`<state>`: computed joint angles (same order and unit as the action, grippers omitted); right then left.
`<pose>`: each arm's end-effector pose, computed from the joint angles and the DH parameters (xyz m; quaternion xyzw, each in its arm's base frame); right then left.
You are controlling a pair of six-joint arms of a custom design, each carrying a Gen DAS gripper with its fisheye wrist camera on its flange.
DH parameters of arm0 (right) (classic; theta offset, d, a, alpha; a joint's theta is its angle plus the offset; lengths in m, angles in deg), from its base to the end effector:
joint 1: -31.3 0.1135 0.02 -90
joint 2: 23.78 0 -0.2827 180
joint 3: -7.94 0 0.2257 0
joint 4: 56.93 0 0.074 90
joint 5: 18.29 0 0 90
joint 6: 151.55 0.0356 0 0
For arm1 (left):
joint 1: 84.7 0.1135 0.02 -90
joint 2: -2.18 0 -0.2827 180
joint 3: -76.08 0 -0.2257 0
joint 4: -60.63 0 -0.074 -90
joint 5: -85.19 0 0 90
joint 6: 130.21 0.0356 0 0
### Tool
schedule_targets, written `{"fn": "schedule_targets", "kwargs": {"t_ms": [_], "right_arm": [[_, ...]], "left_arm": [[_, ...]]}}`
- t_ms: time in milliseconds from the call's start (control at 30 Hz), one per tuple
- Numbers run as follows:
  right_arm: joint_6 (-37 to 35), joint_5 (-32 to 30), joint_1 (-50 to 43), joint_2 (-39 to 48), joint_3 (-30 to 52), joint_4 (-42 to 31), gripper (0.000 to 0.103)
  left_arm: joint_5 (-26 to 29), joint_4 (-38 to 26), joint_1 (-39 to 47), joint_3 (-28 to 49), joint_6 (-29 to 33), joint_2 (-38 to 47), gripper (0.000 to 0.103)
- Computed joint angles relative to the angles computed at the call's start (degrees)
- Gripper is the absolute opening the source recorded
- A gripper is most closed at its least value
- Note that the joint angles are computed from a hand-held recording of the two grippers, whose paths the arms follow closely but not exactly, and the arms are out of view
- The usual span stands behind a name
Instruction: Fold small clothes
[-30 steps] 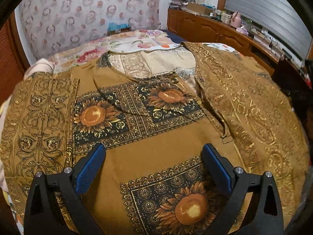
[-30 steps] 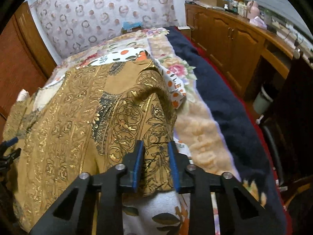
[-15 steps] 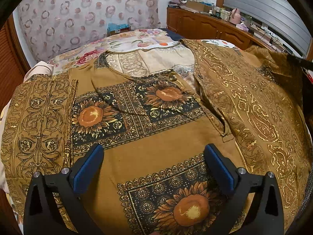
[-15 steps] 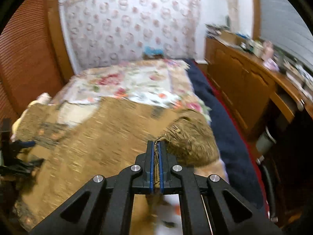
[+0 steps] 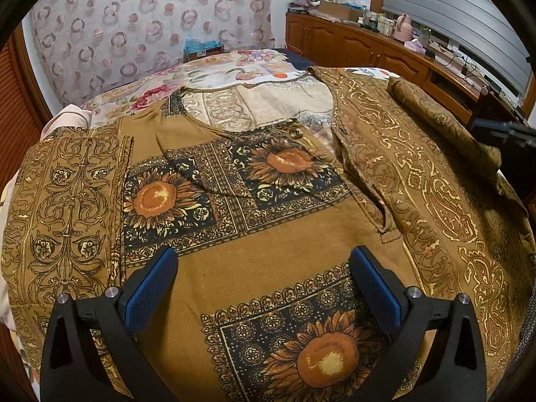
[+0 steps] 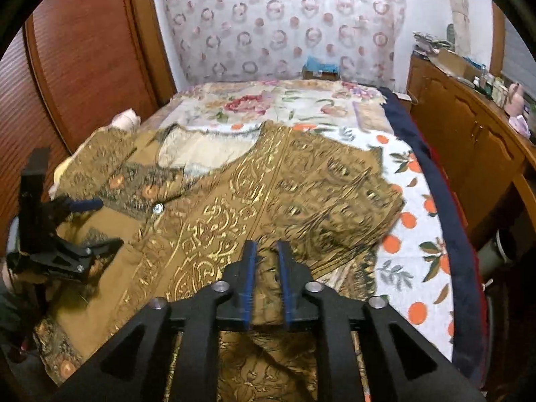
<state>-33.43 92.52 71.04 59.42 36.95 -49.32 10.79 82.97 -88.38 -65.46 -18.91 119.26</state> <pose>0.1560 0.1132 0.1333 -0.0260 0.9159 0.0639 0.3955 0.2522 -0.0258 0.0539 0.2435 0.9172 -0.0843 0.3039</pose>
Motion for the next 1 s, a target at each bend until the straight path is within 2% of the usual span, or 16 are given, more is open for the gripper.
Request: {"fn": "schedule_targets", "kwargs": {"t_ms": [33,67,267,333,433,500,600,667,700,833,900,1000], "right_arm": [[0.1,0.6,-0.2,-1.4,0.7,-1.7,0.039],[0.3,1.5,-0.2,-4.0,1.0,-3.9,0.042],[-1.2,1.8,-7.4,-14.8,1.0,-13.5,0.050],[-0.4,0.1,-10.2,-14.8,-0.1,-13.3,0.050],[-1.0,-7.2,-16.5,-7.3,-2.1,-4.6,0.050],[-1.3,-9.8,-18.7,-3.0,-2.3,-0.4,0.050],[-1.1,-13.3,-21.3,1.7,-1.3,3.9,0.050],[-2.6,-17.1,-24.6,1.3,-0.5,3.7,0.049],[-3.1,-18.5,-25.5,1.6,0.1,3.9,0.048],[-5.4,-20.3,-26.5,1.3,1.5,3.2,0.009],[-6.9,-20.4,-25.2,1.0,2.3,3.3,0.005],[-8.5,-20.0,-21.7,0.7,4.7,2.5,0.004]], "left_arm": [[0.0,-0.1,0.0,0.2,0.0,0.1,0.103],[0.0,-0.2,0.0,0.2,0.0,0.1,0.103],[0.0,-0.2,0.0,0.2,0.0,0.1,0.103],[0.0,-0.2,0.0,0.2,0.0,0.1,0.103],[0.0,-0.2,0.0,0.2,0.0,0.1,0.103],[0.0,-0.2,0.0,0.2,0.0,0.0,0.103],[0.0,-0.2,0.0,0.2,0.0,0.0,0.103],[0.0,-0.2,0.0,0.3,-0.1,0.1,0.103],[0.0,-0.2,0.0,0.2,-0.1,0.1,0.103],[0.0,-0.2,0.0,0.2,-0.1,0.1,0.103],[0.0,-0.2,0.0,0.2,-0.1,0.0,0.103],[0.0,-0.2,0.0,0.2,-0.1,0.0,0.103]]}}
